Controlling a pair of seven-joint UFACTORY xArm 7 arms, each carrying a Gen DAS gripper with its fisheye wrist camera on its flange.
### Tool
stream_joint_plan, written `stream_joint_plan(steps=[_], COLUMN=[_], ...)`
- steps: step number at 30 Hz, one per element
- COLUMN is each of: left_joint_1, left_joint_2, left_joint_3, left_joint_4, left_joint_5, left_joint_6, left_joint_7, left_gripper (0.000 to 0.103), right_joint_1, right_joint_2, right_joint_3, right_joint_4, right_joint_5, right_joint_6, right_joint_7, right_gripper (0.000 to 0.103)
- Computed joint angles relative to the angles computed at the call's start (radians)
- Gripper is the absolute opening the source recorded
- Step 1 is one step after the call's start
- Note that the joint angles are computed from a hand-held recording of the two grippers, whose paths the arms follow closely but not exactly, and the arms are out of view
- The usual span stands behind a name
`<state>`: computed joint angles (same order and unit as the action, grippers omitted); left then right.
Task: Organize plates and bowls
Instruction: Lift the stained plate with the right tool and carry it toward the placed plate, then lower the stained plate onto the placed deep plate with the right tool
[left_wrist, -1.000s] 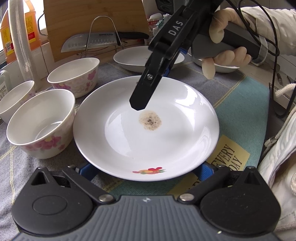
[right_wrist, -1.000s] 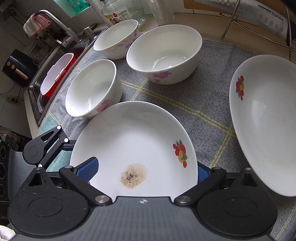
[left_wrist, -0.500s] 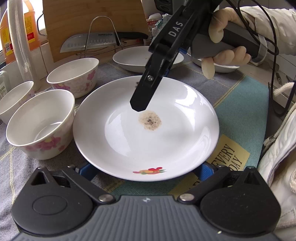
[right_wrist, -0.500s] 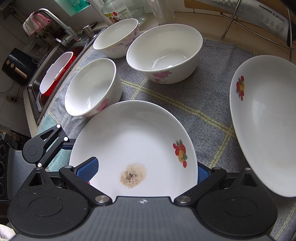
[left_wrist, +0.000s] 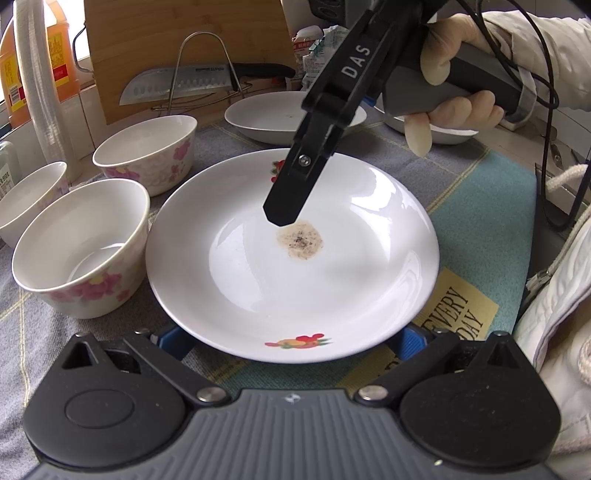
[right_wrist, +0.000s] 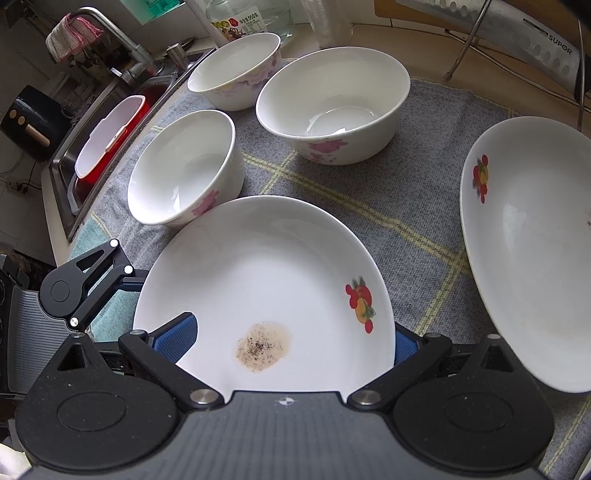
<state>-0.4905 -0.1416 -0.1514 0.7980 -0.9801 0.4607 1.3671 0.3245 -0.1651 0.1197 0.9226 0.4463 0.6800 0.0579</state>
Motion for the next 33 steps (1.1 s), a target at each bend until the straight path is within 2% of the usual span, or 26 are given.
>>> stream_joint_plan(steps=[10,17,23,33], left_joint_1=[0.001,-0.008,-0.034,-0.090], left_joint_2=[-0.008,-0.023,-0.022,0.026], left_joint_3=[-0.002,-0.013,-0.025,-0.068], left_joint_4=[0.004,0.018,0.041,0.107], left_joint_5=[0.043,0.120,0.176,0.232], left_joint_6=[0.011,0.017,0.009,-0.025], left_joint_7=[-0.046,-0.130,-0.202,-0.281], left_gripper=[0.102,0.102,0.102,0.102], right_joint_1=[0.004,0.008,0.008,-0.023], right_joint_2=[-0.030,-0.087,-0.169,-0.354], right_joint_3=[-0.007,-0.021,-0.044,-0.088], right_joint_4=[-0.015,-0.054,-0.107,-0.219], right_joint_5=[0.023,0.044,0.056,0.012], right_joint_6=[0.010,0.009,0.015,0.054], right_joint_7=[-0.024,-0.041,-0.057,-0.044], right_gripper=[0.103,0.103,0.103,0.103])
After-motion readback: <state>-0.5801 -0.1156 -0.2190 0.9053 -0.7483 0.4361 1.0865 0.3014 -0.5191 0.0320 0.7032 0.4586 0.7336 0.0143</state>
